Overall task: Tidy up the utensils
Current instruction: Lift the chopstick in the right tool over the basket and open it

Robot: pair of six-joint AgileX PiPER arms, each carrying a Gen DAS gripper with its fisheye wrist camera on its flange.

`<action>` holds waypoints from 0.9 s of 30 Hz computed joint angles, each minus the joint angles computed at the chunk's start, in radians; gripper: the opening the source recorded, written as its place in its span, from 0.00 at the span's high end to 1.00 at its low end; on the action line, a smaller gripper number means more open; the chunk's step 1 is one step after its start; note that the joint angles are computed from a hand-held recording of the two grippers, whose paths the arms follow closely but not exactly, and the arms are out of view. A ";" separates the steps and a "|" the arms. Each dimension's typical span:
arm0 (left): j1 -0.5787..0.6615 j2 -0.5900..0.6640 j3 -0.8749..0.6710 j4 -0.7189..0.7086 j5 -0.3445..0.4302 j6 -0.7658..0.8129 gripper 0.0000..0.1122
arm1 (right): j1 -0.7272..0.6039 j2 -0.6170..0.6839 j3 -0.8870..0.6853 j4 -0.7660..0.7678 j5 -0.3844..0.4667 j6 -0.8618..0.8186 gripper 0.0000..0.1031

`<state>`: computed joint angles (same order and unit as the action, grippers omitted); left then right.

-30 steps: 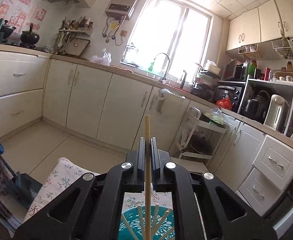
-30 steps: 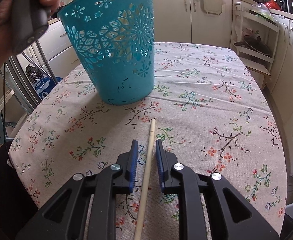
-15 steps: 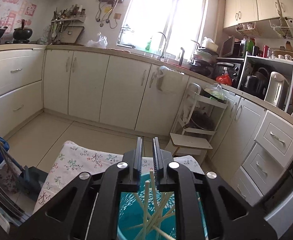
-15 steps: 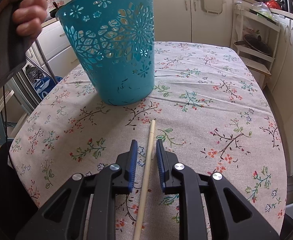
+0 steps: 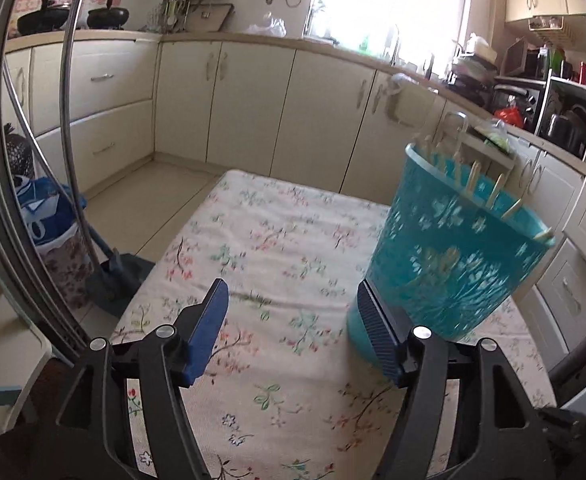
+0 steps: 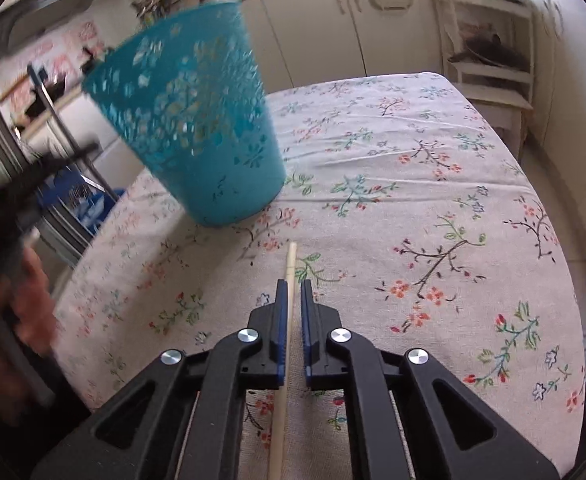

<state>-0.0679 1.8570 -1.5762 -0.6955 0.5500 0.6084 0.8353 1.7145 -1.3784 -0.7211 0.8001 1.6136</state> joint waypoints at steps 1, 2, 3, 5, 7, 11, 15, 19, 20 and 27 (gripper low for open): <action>0.003 0.016 0.002 0.015 0.005 -0.010 0.43 | 0.003 -0.020 0.019 -0.024 -0.013 0.038 0.93; 0.011 0.042 -0.030 0.052 0.049 -0.060 0.42 | 0.006 -0.047 0.040 -0.057 -0.032 0.084 0.93; 0.022 0.062 -0.058 0.049 0.085 -0.078 0.41 | 0.009 -0.065 0.051 -0.082 -0.043 0.117 0.94; 0.040 0.079 -0.077 0.023 0.107 -0.086 0.40 | 0.016 -0.096 0.059 -0.125 -0.053 0.173 0.94; 0.048 0.089 -0.087 -0.001 0.125 -0.075 0.37 | 0.027 -0.112 0.030 -0.157 -0.043 0.192 0.94; 0.062 0.129 -0.136 -0.003 0.183 -0.094 0.34 | 0.003 -0.028 -0.185 0.023 0.086 -0.110 0.91; 0.065 0.133 -0.137 -0.021 0.200 -0.086 0.33 | 0.001 0.087 -0.311 0.121 0.241 -0.280 0.61; 0.063 0.144 -0.154 -0.012 0.222 -0.100 0.33 | -0.005 0.181 -0.337 0.181 0.284 -0.347 0.76; 0.064 0.145 -0.154 -0.016 0.224 -0.097 0.33 | 0.019 0.219 -0.382 0.130 0.350 -0.371 0.82; 0.062 0.157 -0.169 -0.011 0.244 -0.107 0.33 | 0.030 0.103 -0.338 0.083 0.235 -0.290 0.94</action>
